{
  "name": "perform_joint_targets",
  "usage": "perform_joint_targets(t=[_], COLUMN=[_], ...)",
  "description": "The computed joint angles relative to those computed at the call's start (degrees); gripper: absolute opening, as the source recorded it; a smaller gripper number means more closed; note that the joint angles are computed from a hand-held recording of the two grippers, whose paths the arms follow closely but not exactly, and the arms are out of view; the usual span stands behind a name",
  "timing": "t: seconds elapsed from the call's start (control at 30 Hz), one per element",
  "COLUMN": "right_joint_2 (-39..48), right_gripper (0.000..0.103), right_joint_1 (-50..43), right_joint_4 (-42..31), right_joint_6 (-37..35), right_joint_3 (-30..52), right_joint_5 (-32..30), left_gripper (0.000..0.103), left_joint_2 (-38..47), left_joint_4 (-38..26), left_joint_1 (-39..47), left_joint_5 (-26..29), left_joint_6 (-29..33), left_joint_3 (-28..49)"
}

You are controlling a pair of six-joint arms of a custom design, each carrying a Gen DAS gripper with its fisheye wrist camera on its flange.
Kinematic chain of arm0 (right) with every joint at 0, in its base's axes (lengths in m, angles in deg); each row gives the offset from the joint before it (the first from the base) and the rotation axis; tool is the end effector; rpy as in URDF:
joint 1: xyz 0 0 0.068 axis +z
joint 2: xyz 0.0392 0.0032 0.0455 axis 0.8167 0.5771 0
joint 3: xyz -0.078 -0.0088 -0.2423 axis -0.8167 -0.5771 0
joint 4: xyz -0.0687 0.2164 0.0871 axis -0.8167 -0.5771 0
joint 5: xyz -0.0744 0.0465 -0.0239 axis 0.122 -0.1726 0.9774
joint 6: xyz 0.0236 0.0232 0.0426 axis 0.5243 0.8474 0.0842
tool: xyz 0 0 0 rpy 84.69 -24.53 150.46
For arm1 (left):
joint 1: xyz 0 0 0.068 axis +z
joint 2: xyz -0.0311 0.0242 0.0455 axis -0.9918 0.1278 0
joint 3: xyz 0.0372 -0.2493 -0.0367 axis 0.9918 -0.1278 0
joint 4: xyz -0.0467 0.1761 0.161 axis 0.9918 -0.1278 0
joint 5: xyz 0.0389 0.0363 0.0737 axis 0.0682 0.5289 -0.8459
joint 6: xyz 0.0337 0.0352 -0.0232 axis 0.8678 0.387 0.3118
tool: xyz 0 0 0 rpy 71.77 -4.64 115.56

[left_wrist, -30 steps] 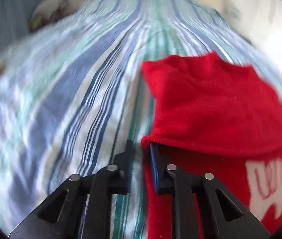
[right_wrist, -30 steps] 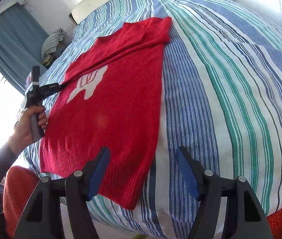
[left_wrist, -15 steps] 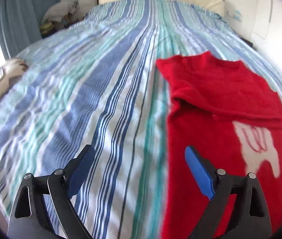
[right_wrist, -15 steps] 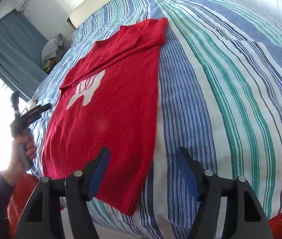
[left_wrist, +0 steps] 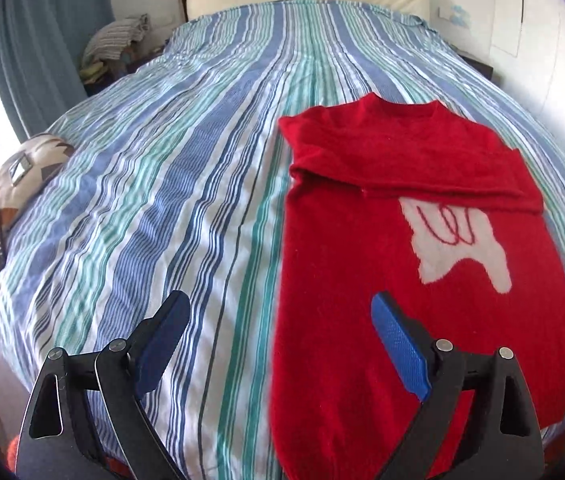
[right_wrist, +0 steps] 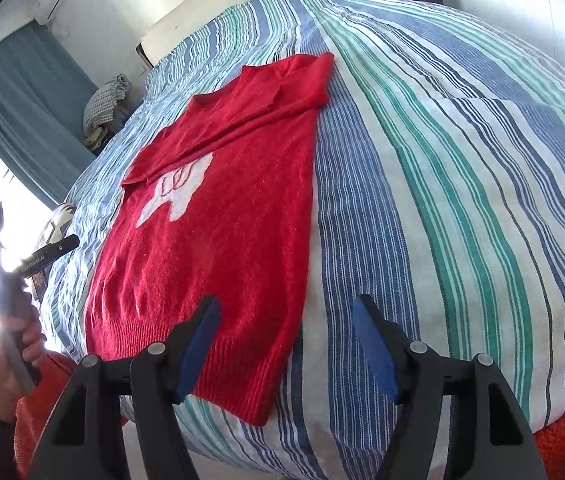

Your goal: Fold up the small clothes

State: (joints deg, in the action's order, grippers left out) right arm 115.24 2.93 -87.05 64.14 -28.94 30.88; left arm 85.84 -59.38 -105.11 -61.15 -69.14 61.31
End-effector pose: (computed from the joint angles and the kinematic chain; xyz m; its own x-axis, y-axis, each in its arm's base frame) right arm 0.0715 -0.0575 0.2149 -0.6428 0.5340 -0.5492 0.3473 0.8422 0.4124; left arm 0.2363 -0.0930 0.3433 -0.7322 0.2774 -0.6220 0.2928 0.9528 0.0802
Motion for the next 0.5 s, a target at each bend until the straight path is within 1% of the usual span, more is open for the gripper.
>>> perform_joint_targets(t=[0.33, 0.4, 0.5], right_joint_2=[0.9, 1.3, 2.0], right_gripper=[0.068, 0.068, 0.068], right_joint_1=[-2.4, -2.9, -3.6], right_joint_4=[-0.9, -0.8, -0.6], right_joint_6=[-1.8, -2.1, -2.4], right_joint_3=[0.1, 0.1, 0.0], right_joint_5=[-1.6, -1.8, -2.0], left_gripper=[0.093, 0.093, 0.093], left_joint_2=[-1.5, -2.9, -6.2], left_joint_4=[-1.4, -1.7, -2.5], left_joint_1=[-0.7, -0.2, 1.6], left_joint_5=[-1.7, -1.1, 1.5], left_joint_6=[-0.2, -0.3, -0.7], left_joint_3=[-1.1, -2.3, -5.5])
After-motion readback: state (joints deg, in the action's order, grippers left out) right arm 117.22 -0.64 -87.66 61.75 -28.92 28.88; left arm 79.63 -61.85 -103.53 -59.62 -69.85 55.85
